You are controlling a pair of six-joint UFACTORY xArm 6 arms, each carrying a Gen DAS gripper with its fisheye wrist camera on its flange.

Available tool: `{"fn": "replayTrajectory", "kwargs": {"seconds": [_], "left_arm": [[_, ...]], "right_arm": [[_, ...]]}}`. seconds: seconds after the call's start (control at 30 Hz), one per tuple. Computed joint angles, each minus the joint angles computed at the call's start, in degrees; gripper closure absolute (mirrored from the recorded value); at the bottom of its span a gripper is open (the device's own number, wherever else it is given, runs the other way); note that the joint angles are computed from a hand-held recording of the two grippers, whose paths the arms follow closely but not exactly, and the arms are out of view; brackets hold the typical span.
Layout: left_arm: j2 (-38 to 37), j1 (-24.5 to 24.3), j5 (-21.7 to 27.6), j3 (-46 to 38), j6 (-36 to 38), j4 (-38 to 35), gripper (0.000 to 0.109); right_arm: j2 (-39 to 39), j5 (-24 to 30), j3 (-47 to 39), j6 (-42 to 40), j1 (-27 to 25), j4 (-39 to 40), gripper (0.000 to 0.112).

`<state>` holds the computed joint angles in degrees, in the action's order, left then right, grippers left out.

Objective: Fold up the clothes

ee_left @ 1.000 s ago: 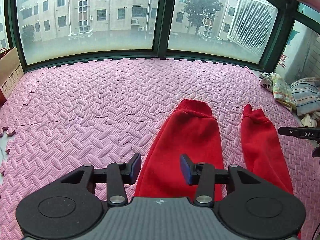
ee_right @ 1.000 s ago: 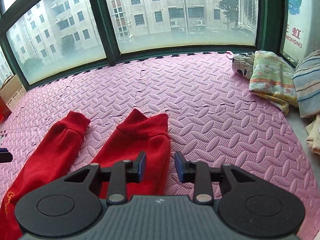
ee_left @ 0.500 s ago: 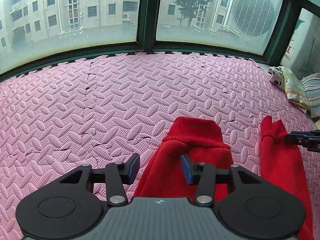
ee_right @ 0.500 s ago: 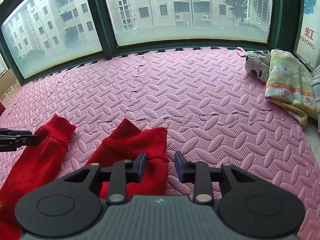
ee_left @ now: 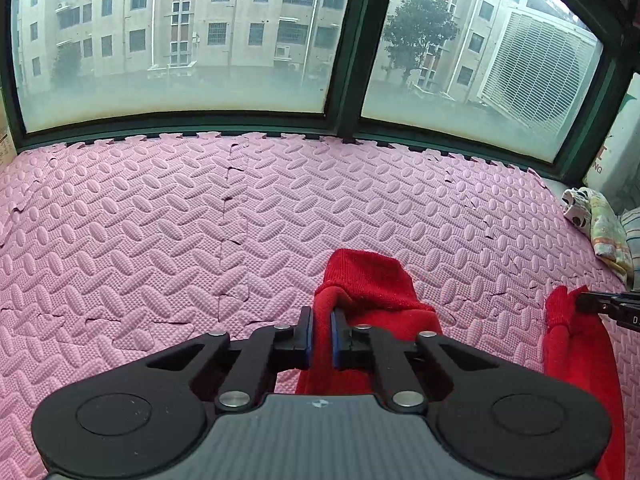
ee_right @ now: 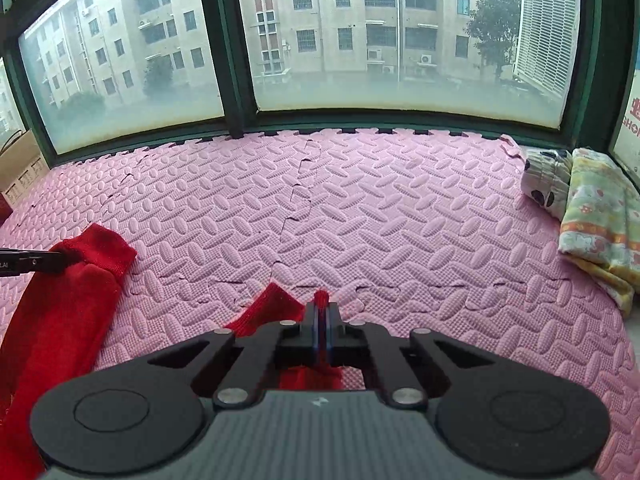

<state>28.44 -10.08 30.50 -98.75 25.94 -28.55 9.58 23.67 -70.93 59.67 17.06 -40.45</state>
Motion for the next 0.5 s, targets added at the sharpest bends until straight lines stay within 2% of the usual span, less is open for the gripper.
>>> {"fn": "replayTrajectory", "kwargs": {"seconds": [0.1,0.17,0.27,0.3,0.47,0.5], "left_arm": [[1.40,1.48,-0.79,-2.05,-4.73,2.86,0.099],[2.58,2.33,-0.40,-3.49,-7.14,4.74,0.099],[3.56,3.12,-0.13,-4.32,-9.23,7.10,0.099],[3.75,3.25,-0.04,-4.44,-9.83,7.80,0.099],[3.99,3.49,1.22,-4.83,-10.11,8.43,0.095],[3.70,3.38,0.91,-4.48,-9.73,8.11,0.095]], "right_arm": [[2.25,2.43,-3.76,1.18,-0.03,-1.94,0.109],[2.31,1.58,-3.67,-0.06,-0.40,-1.26,0.107],[1.62,0.68,-2.52,-1.06,-0.72,0.94,0.092],[1.19,-0.16,-1.56,-1.38,-1.00,2.70,0.080],[0.18,-0.25,0.60,-2.21,-0.81,5.25,0.073],[0.35,0.05,0.50,-3.16,-0.62,5.59,0.068]]}}
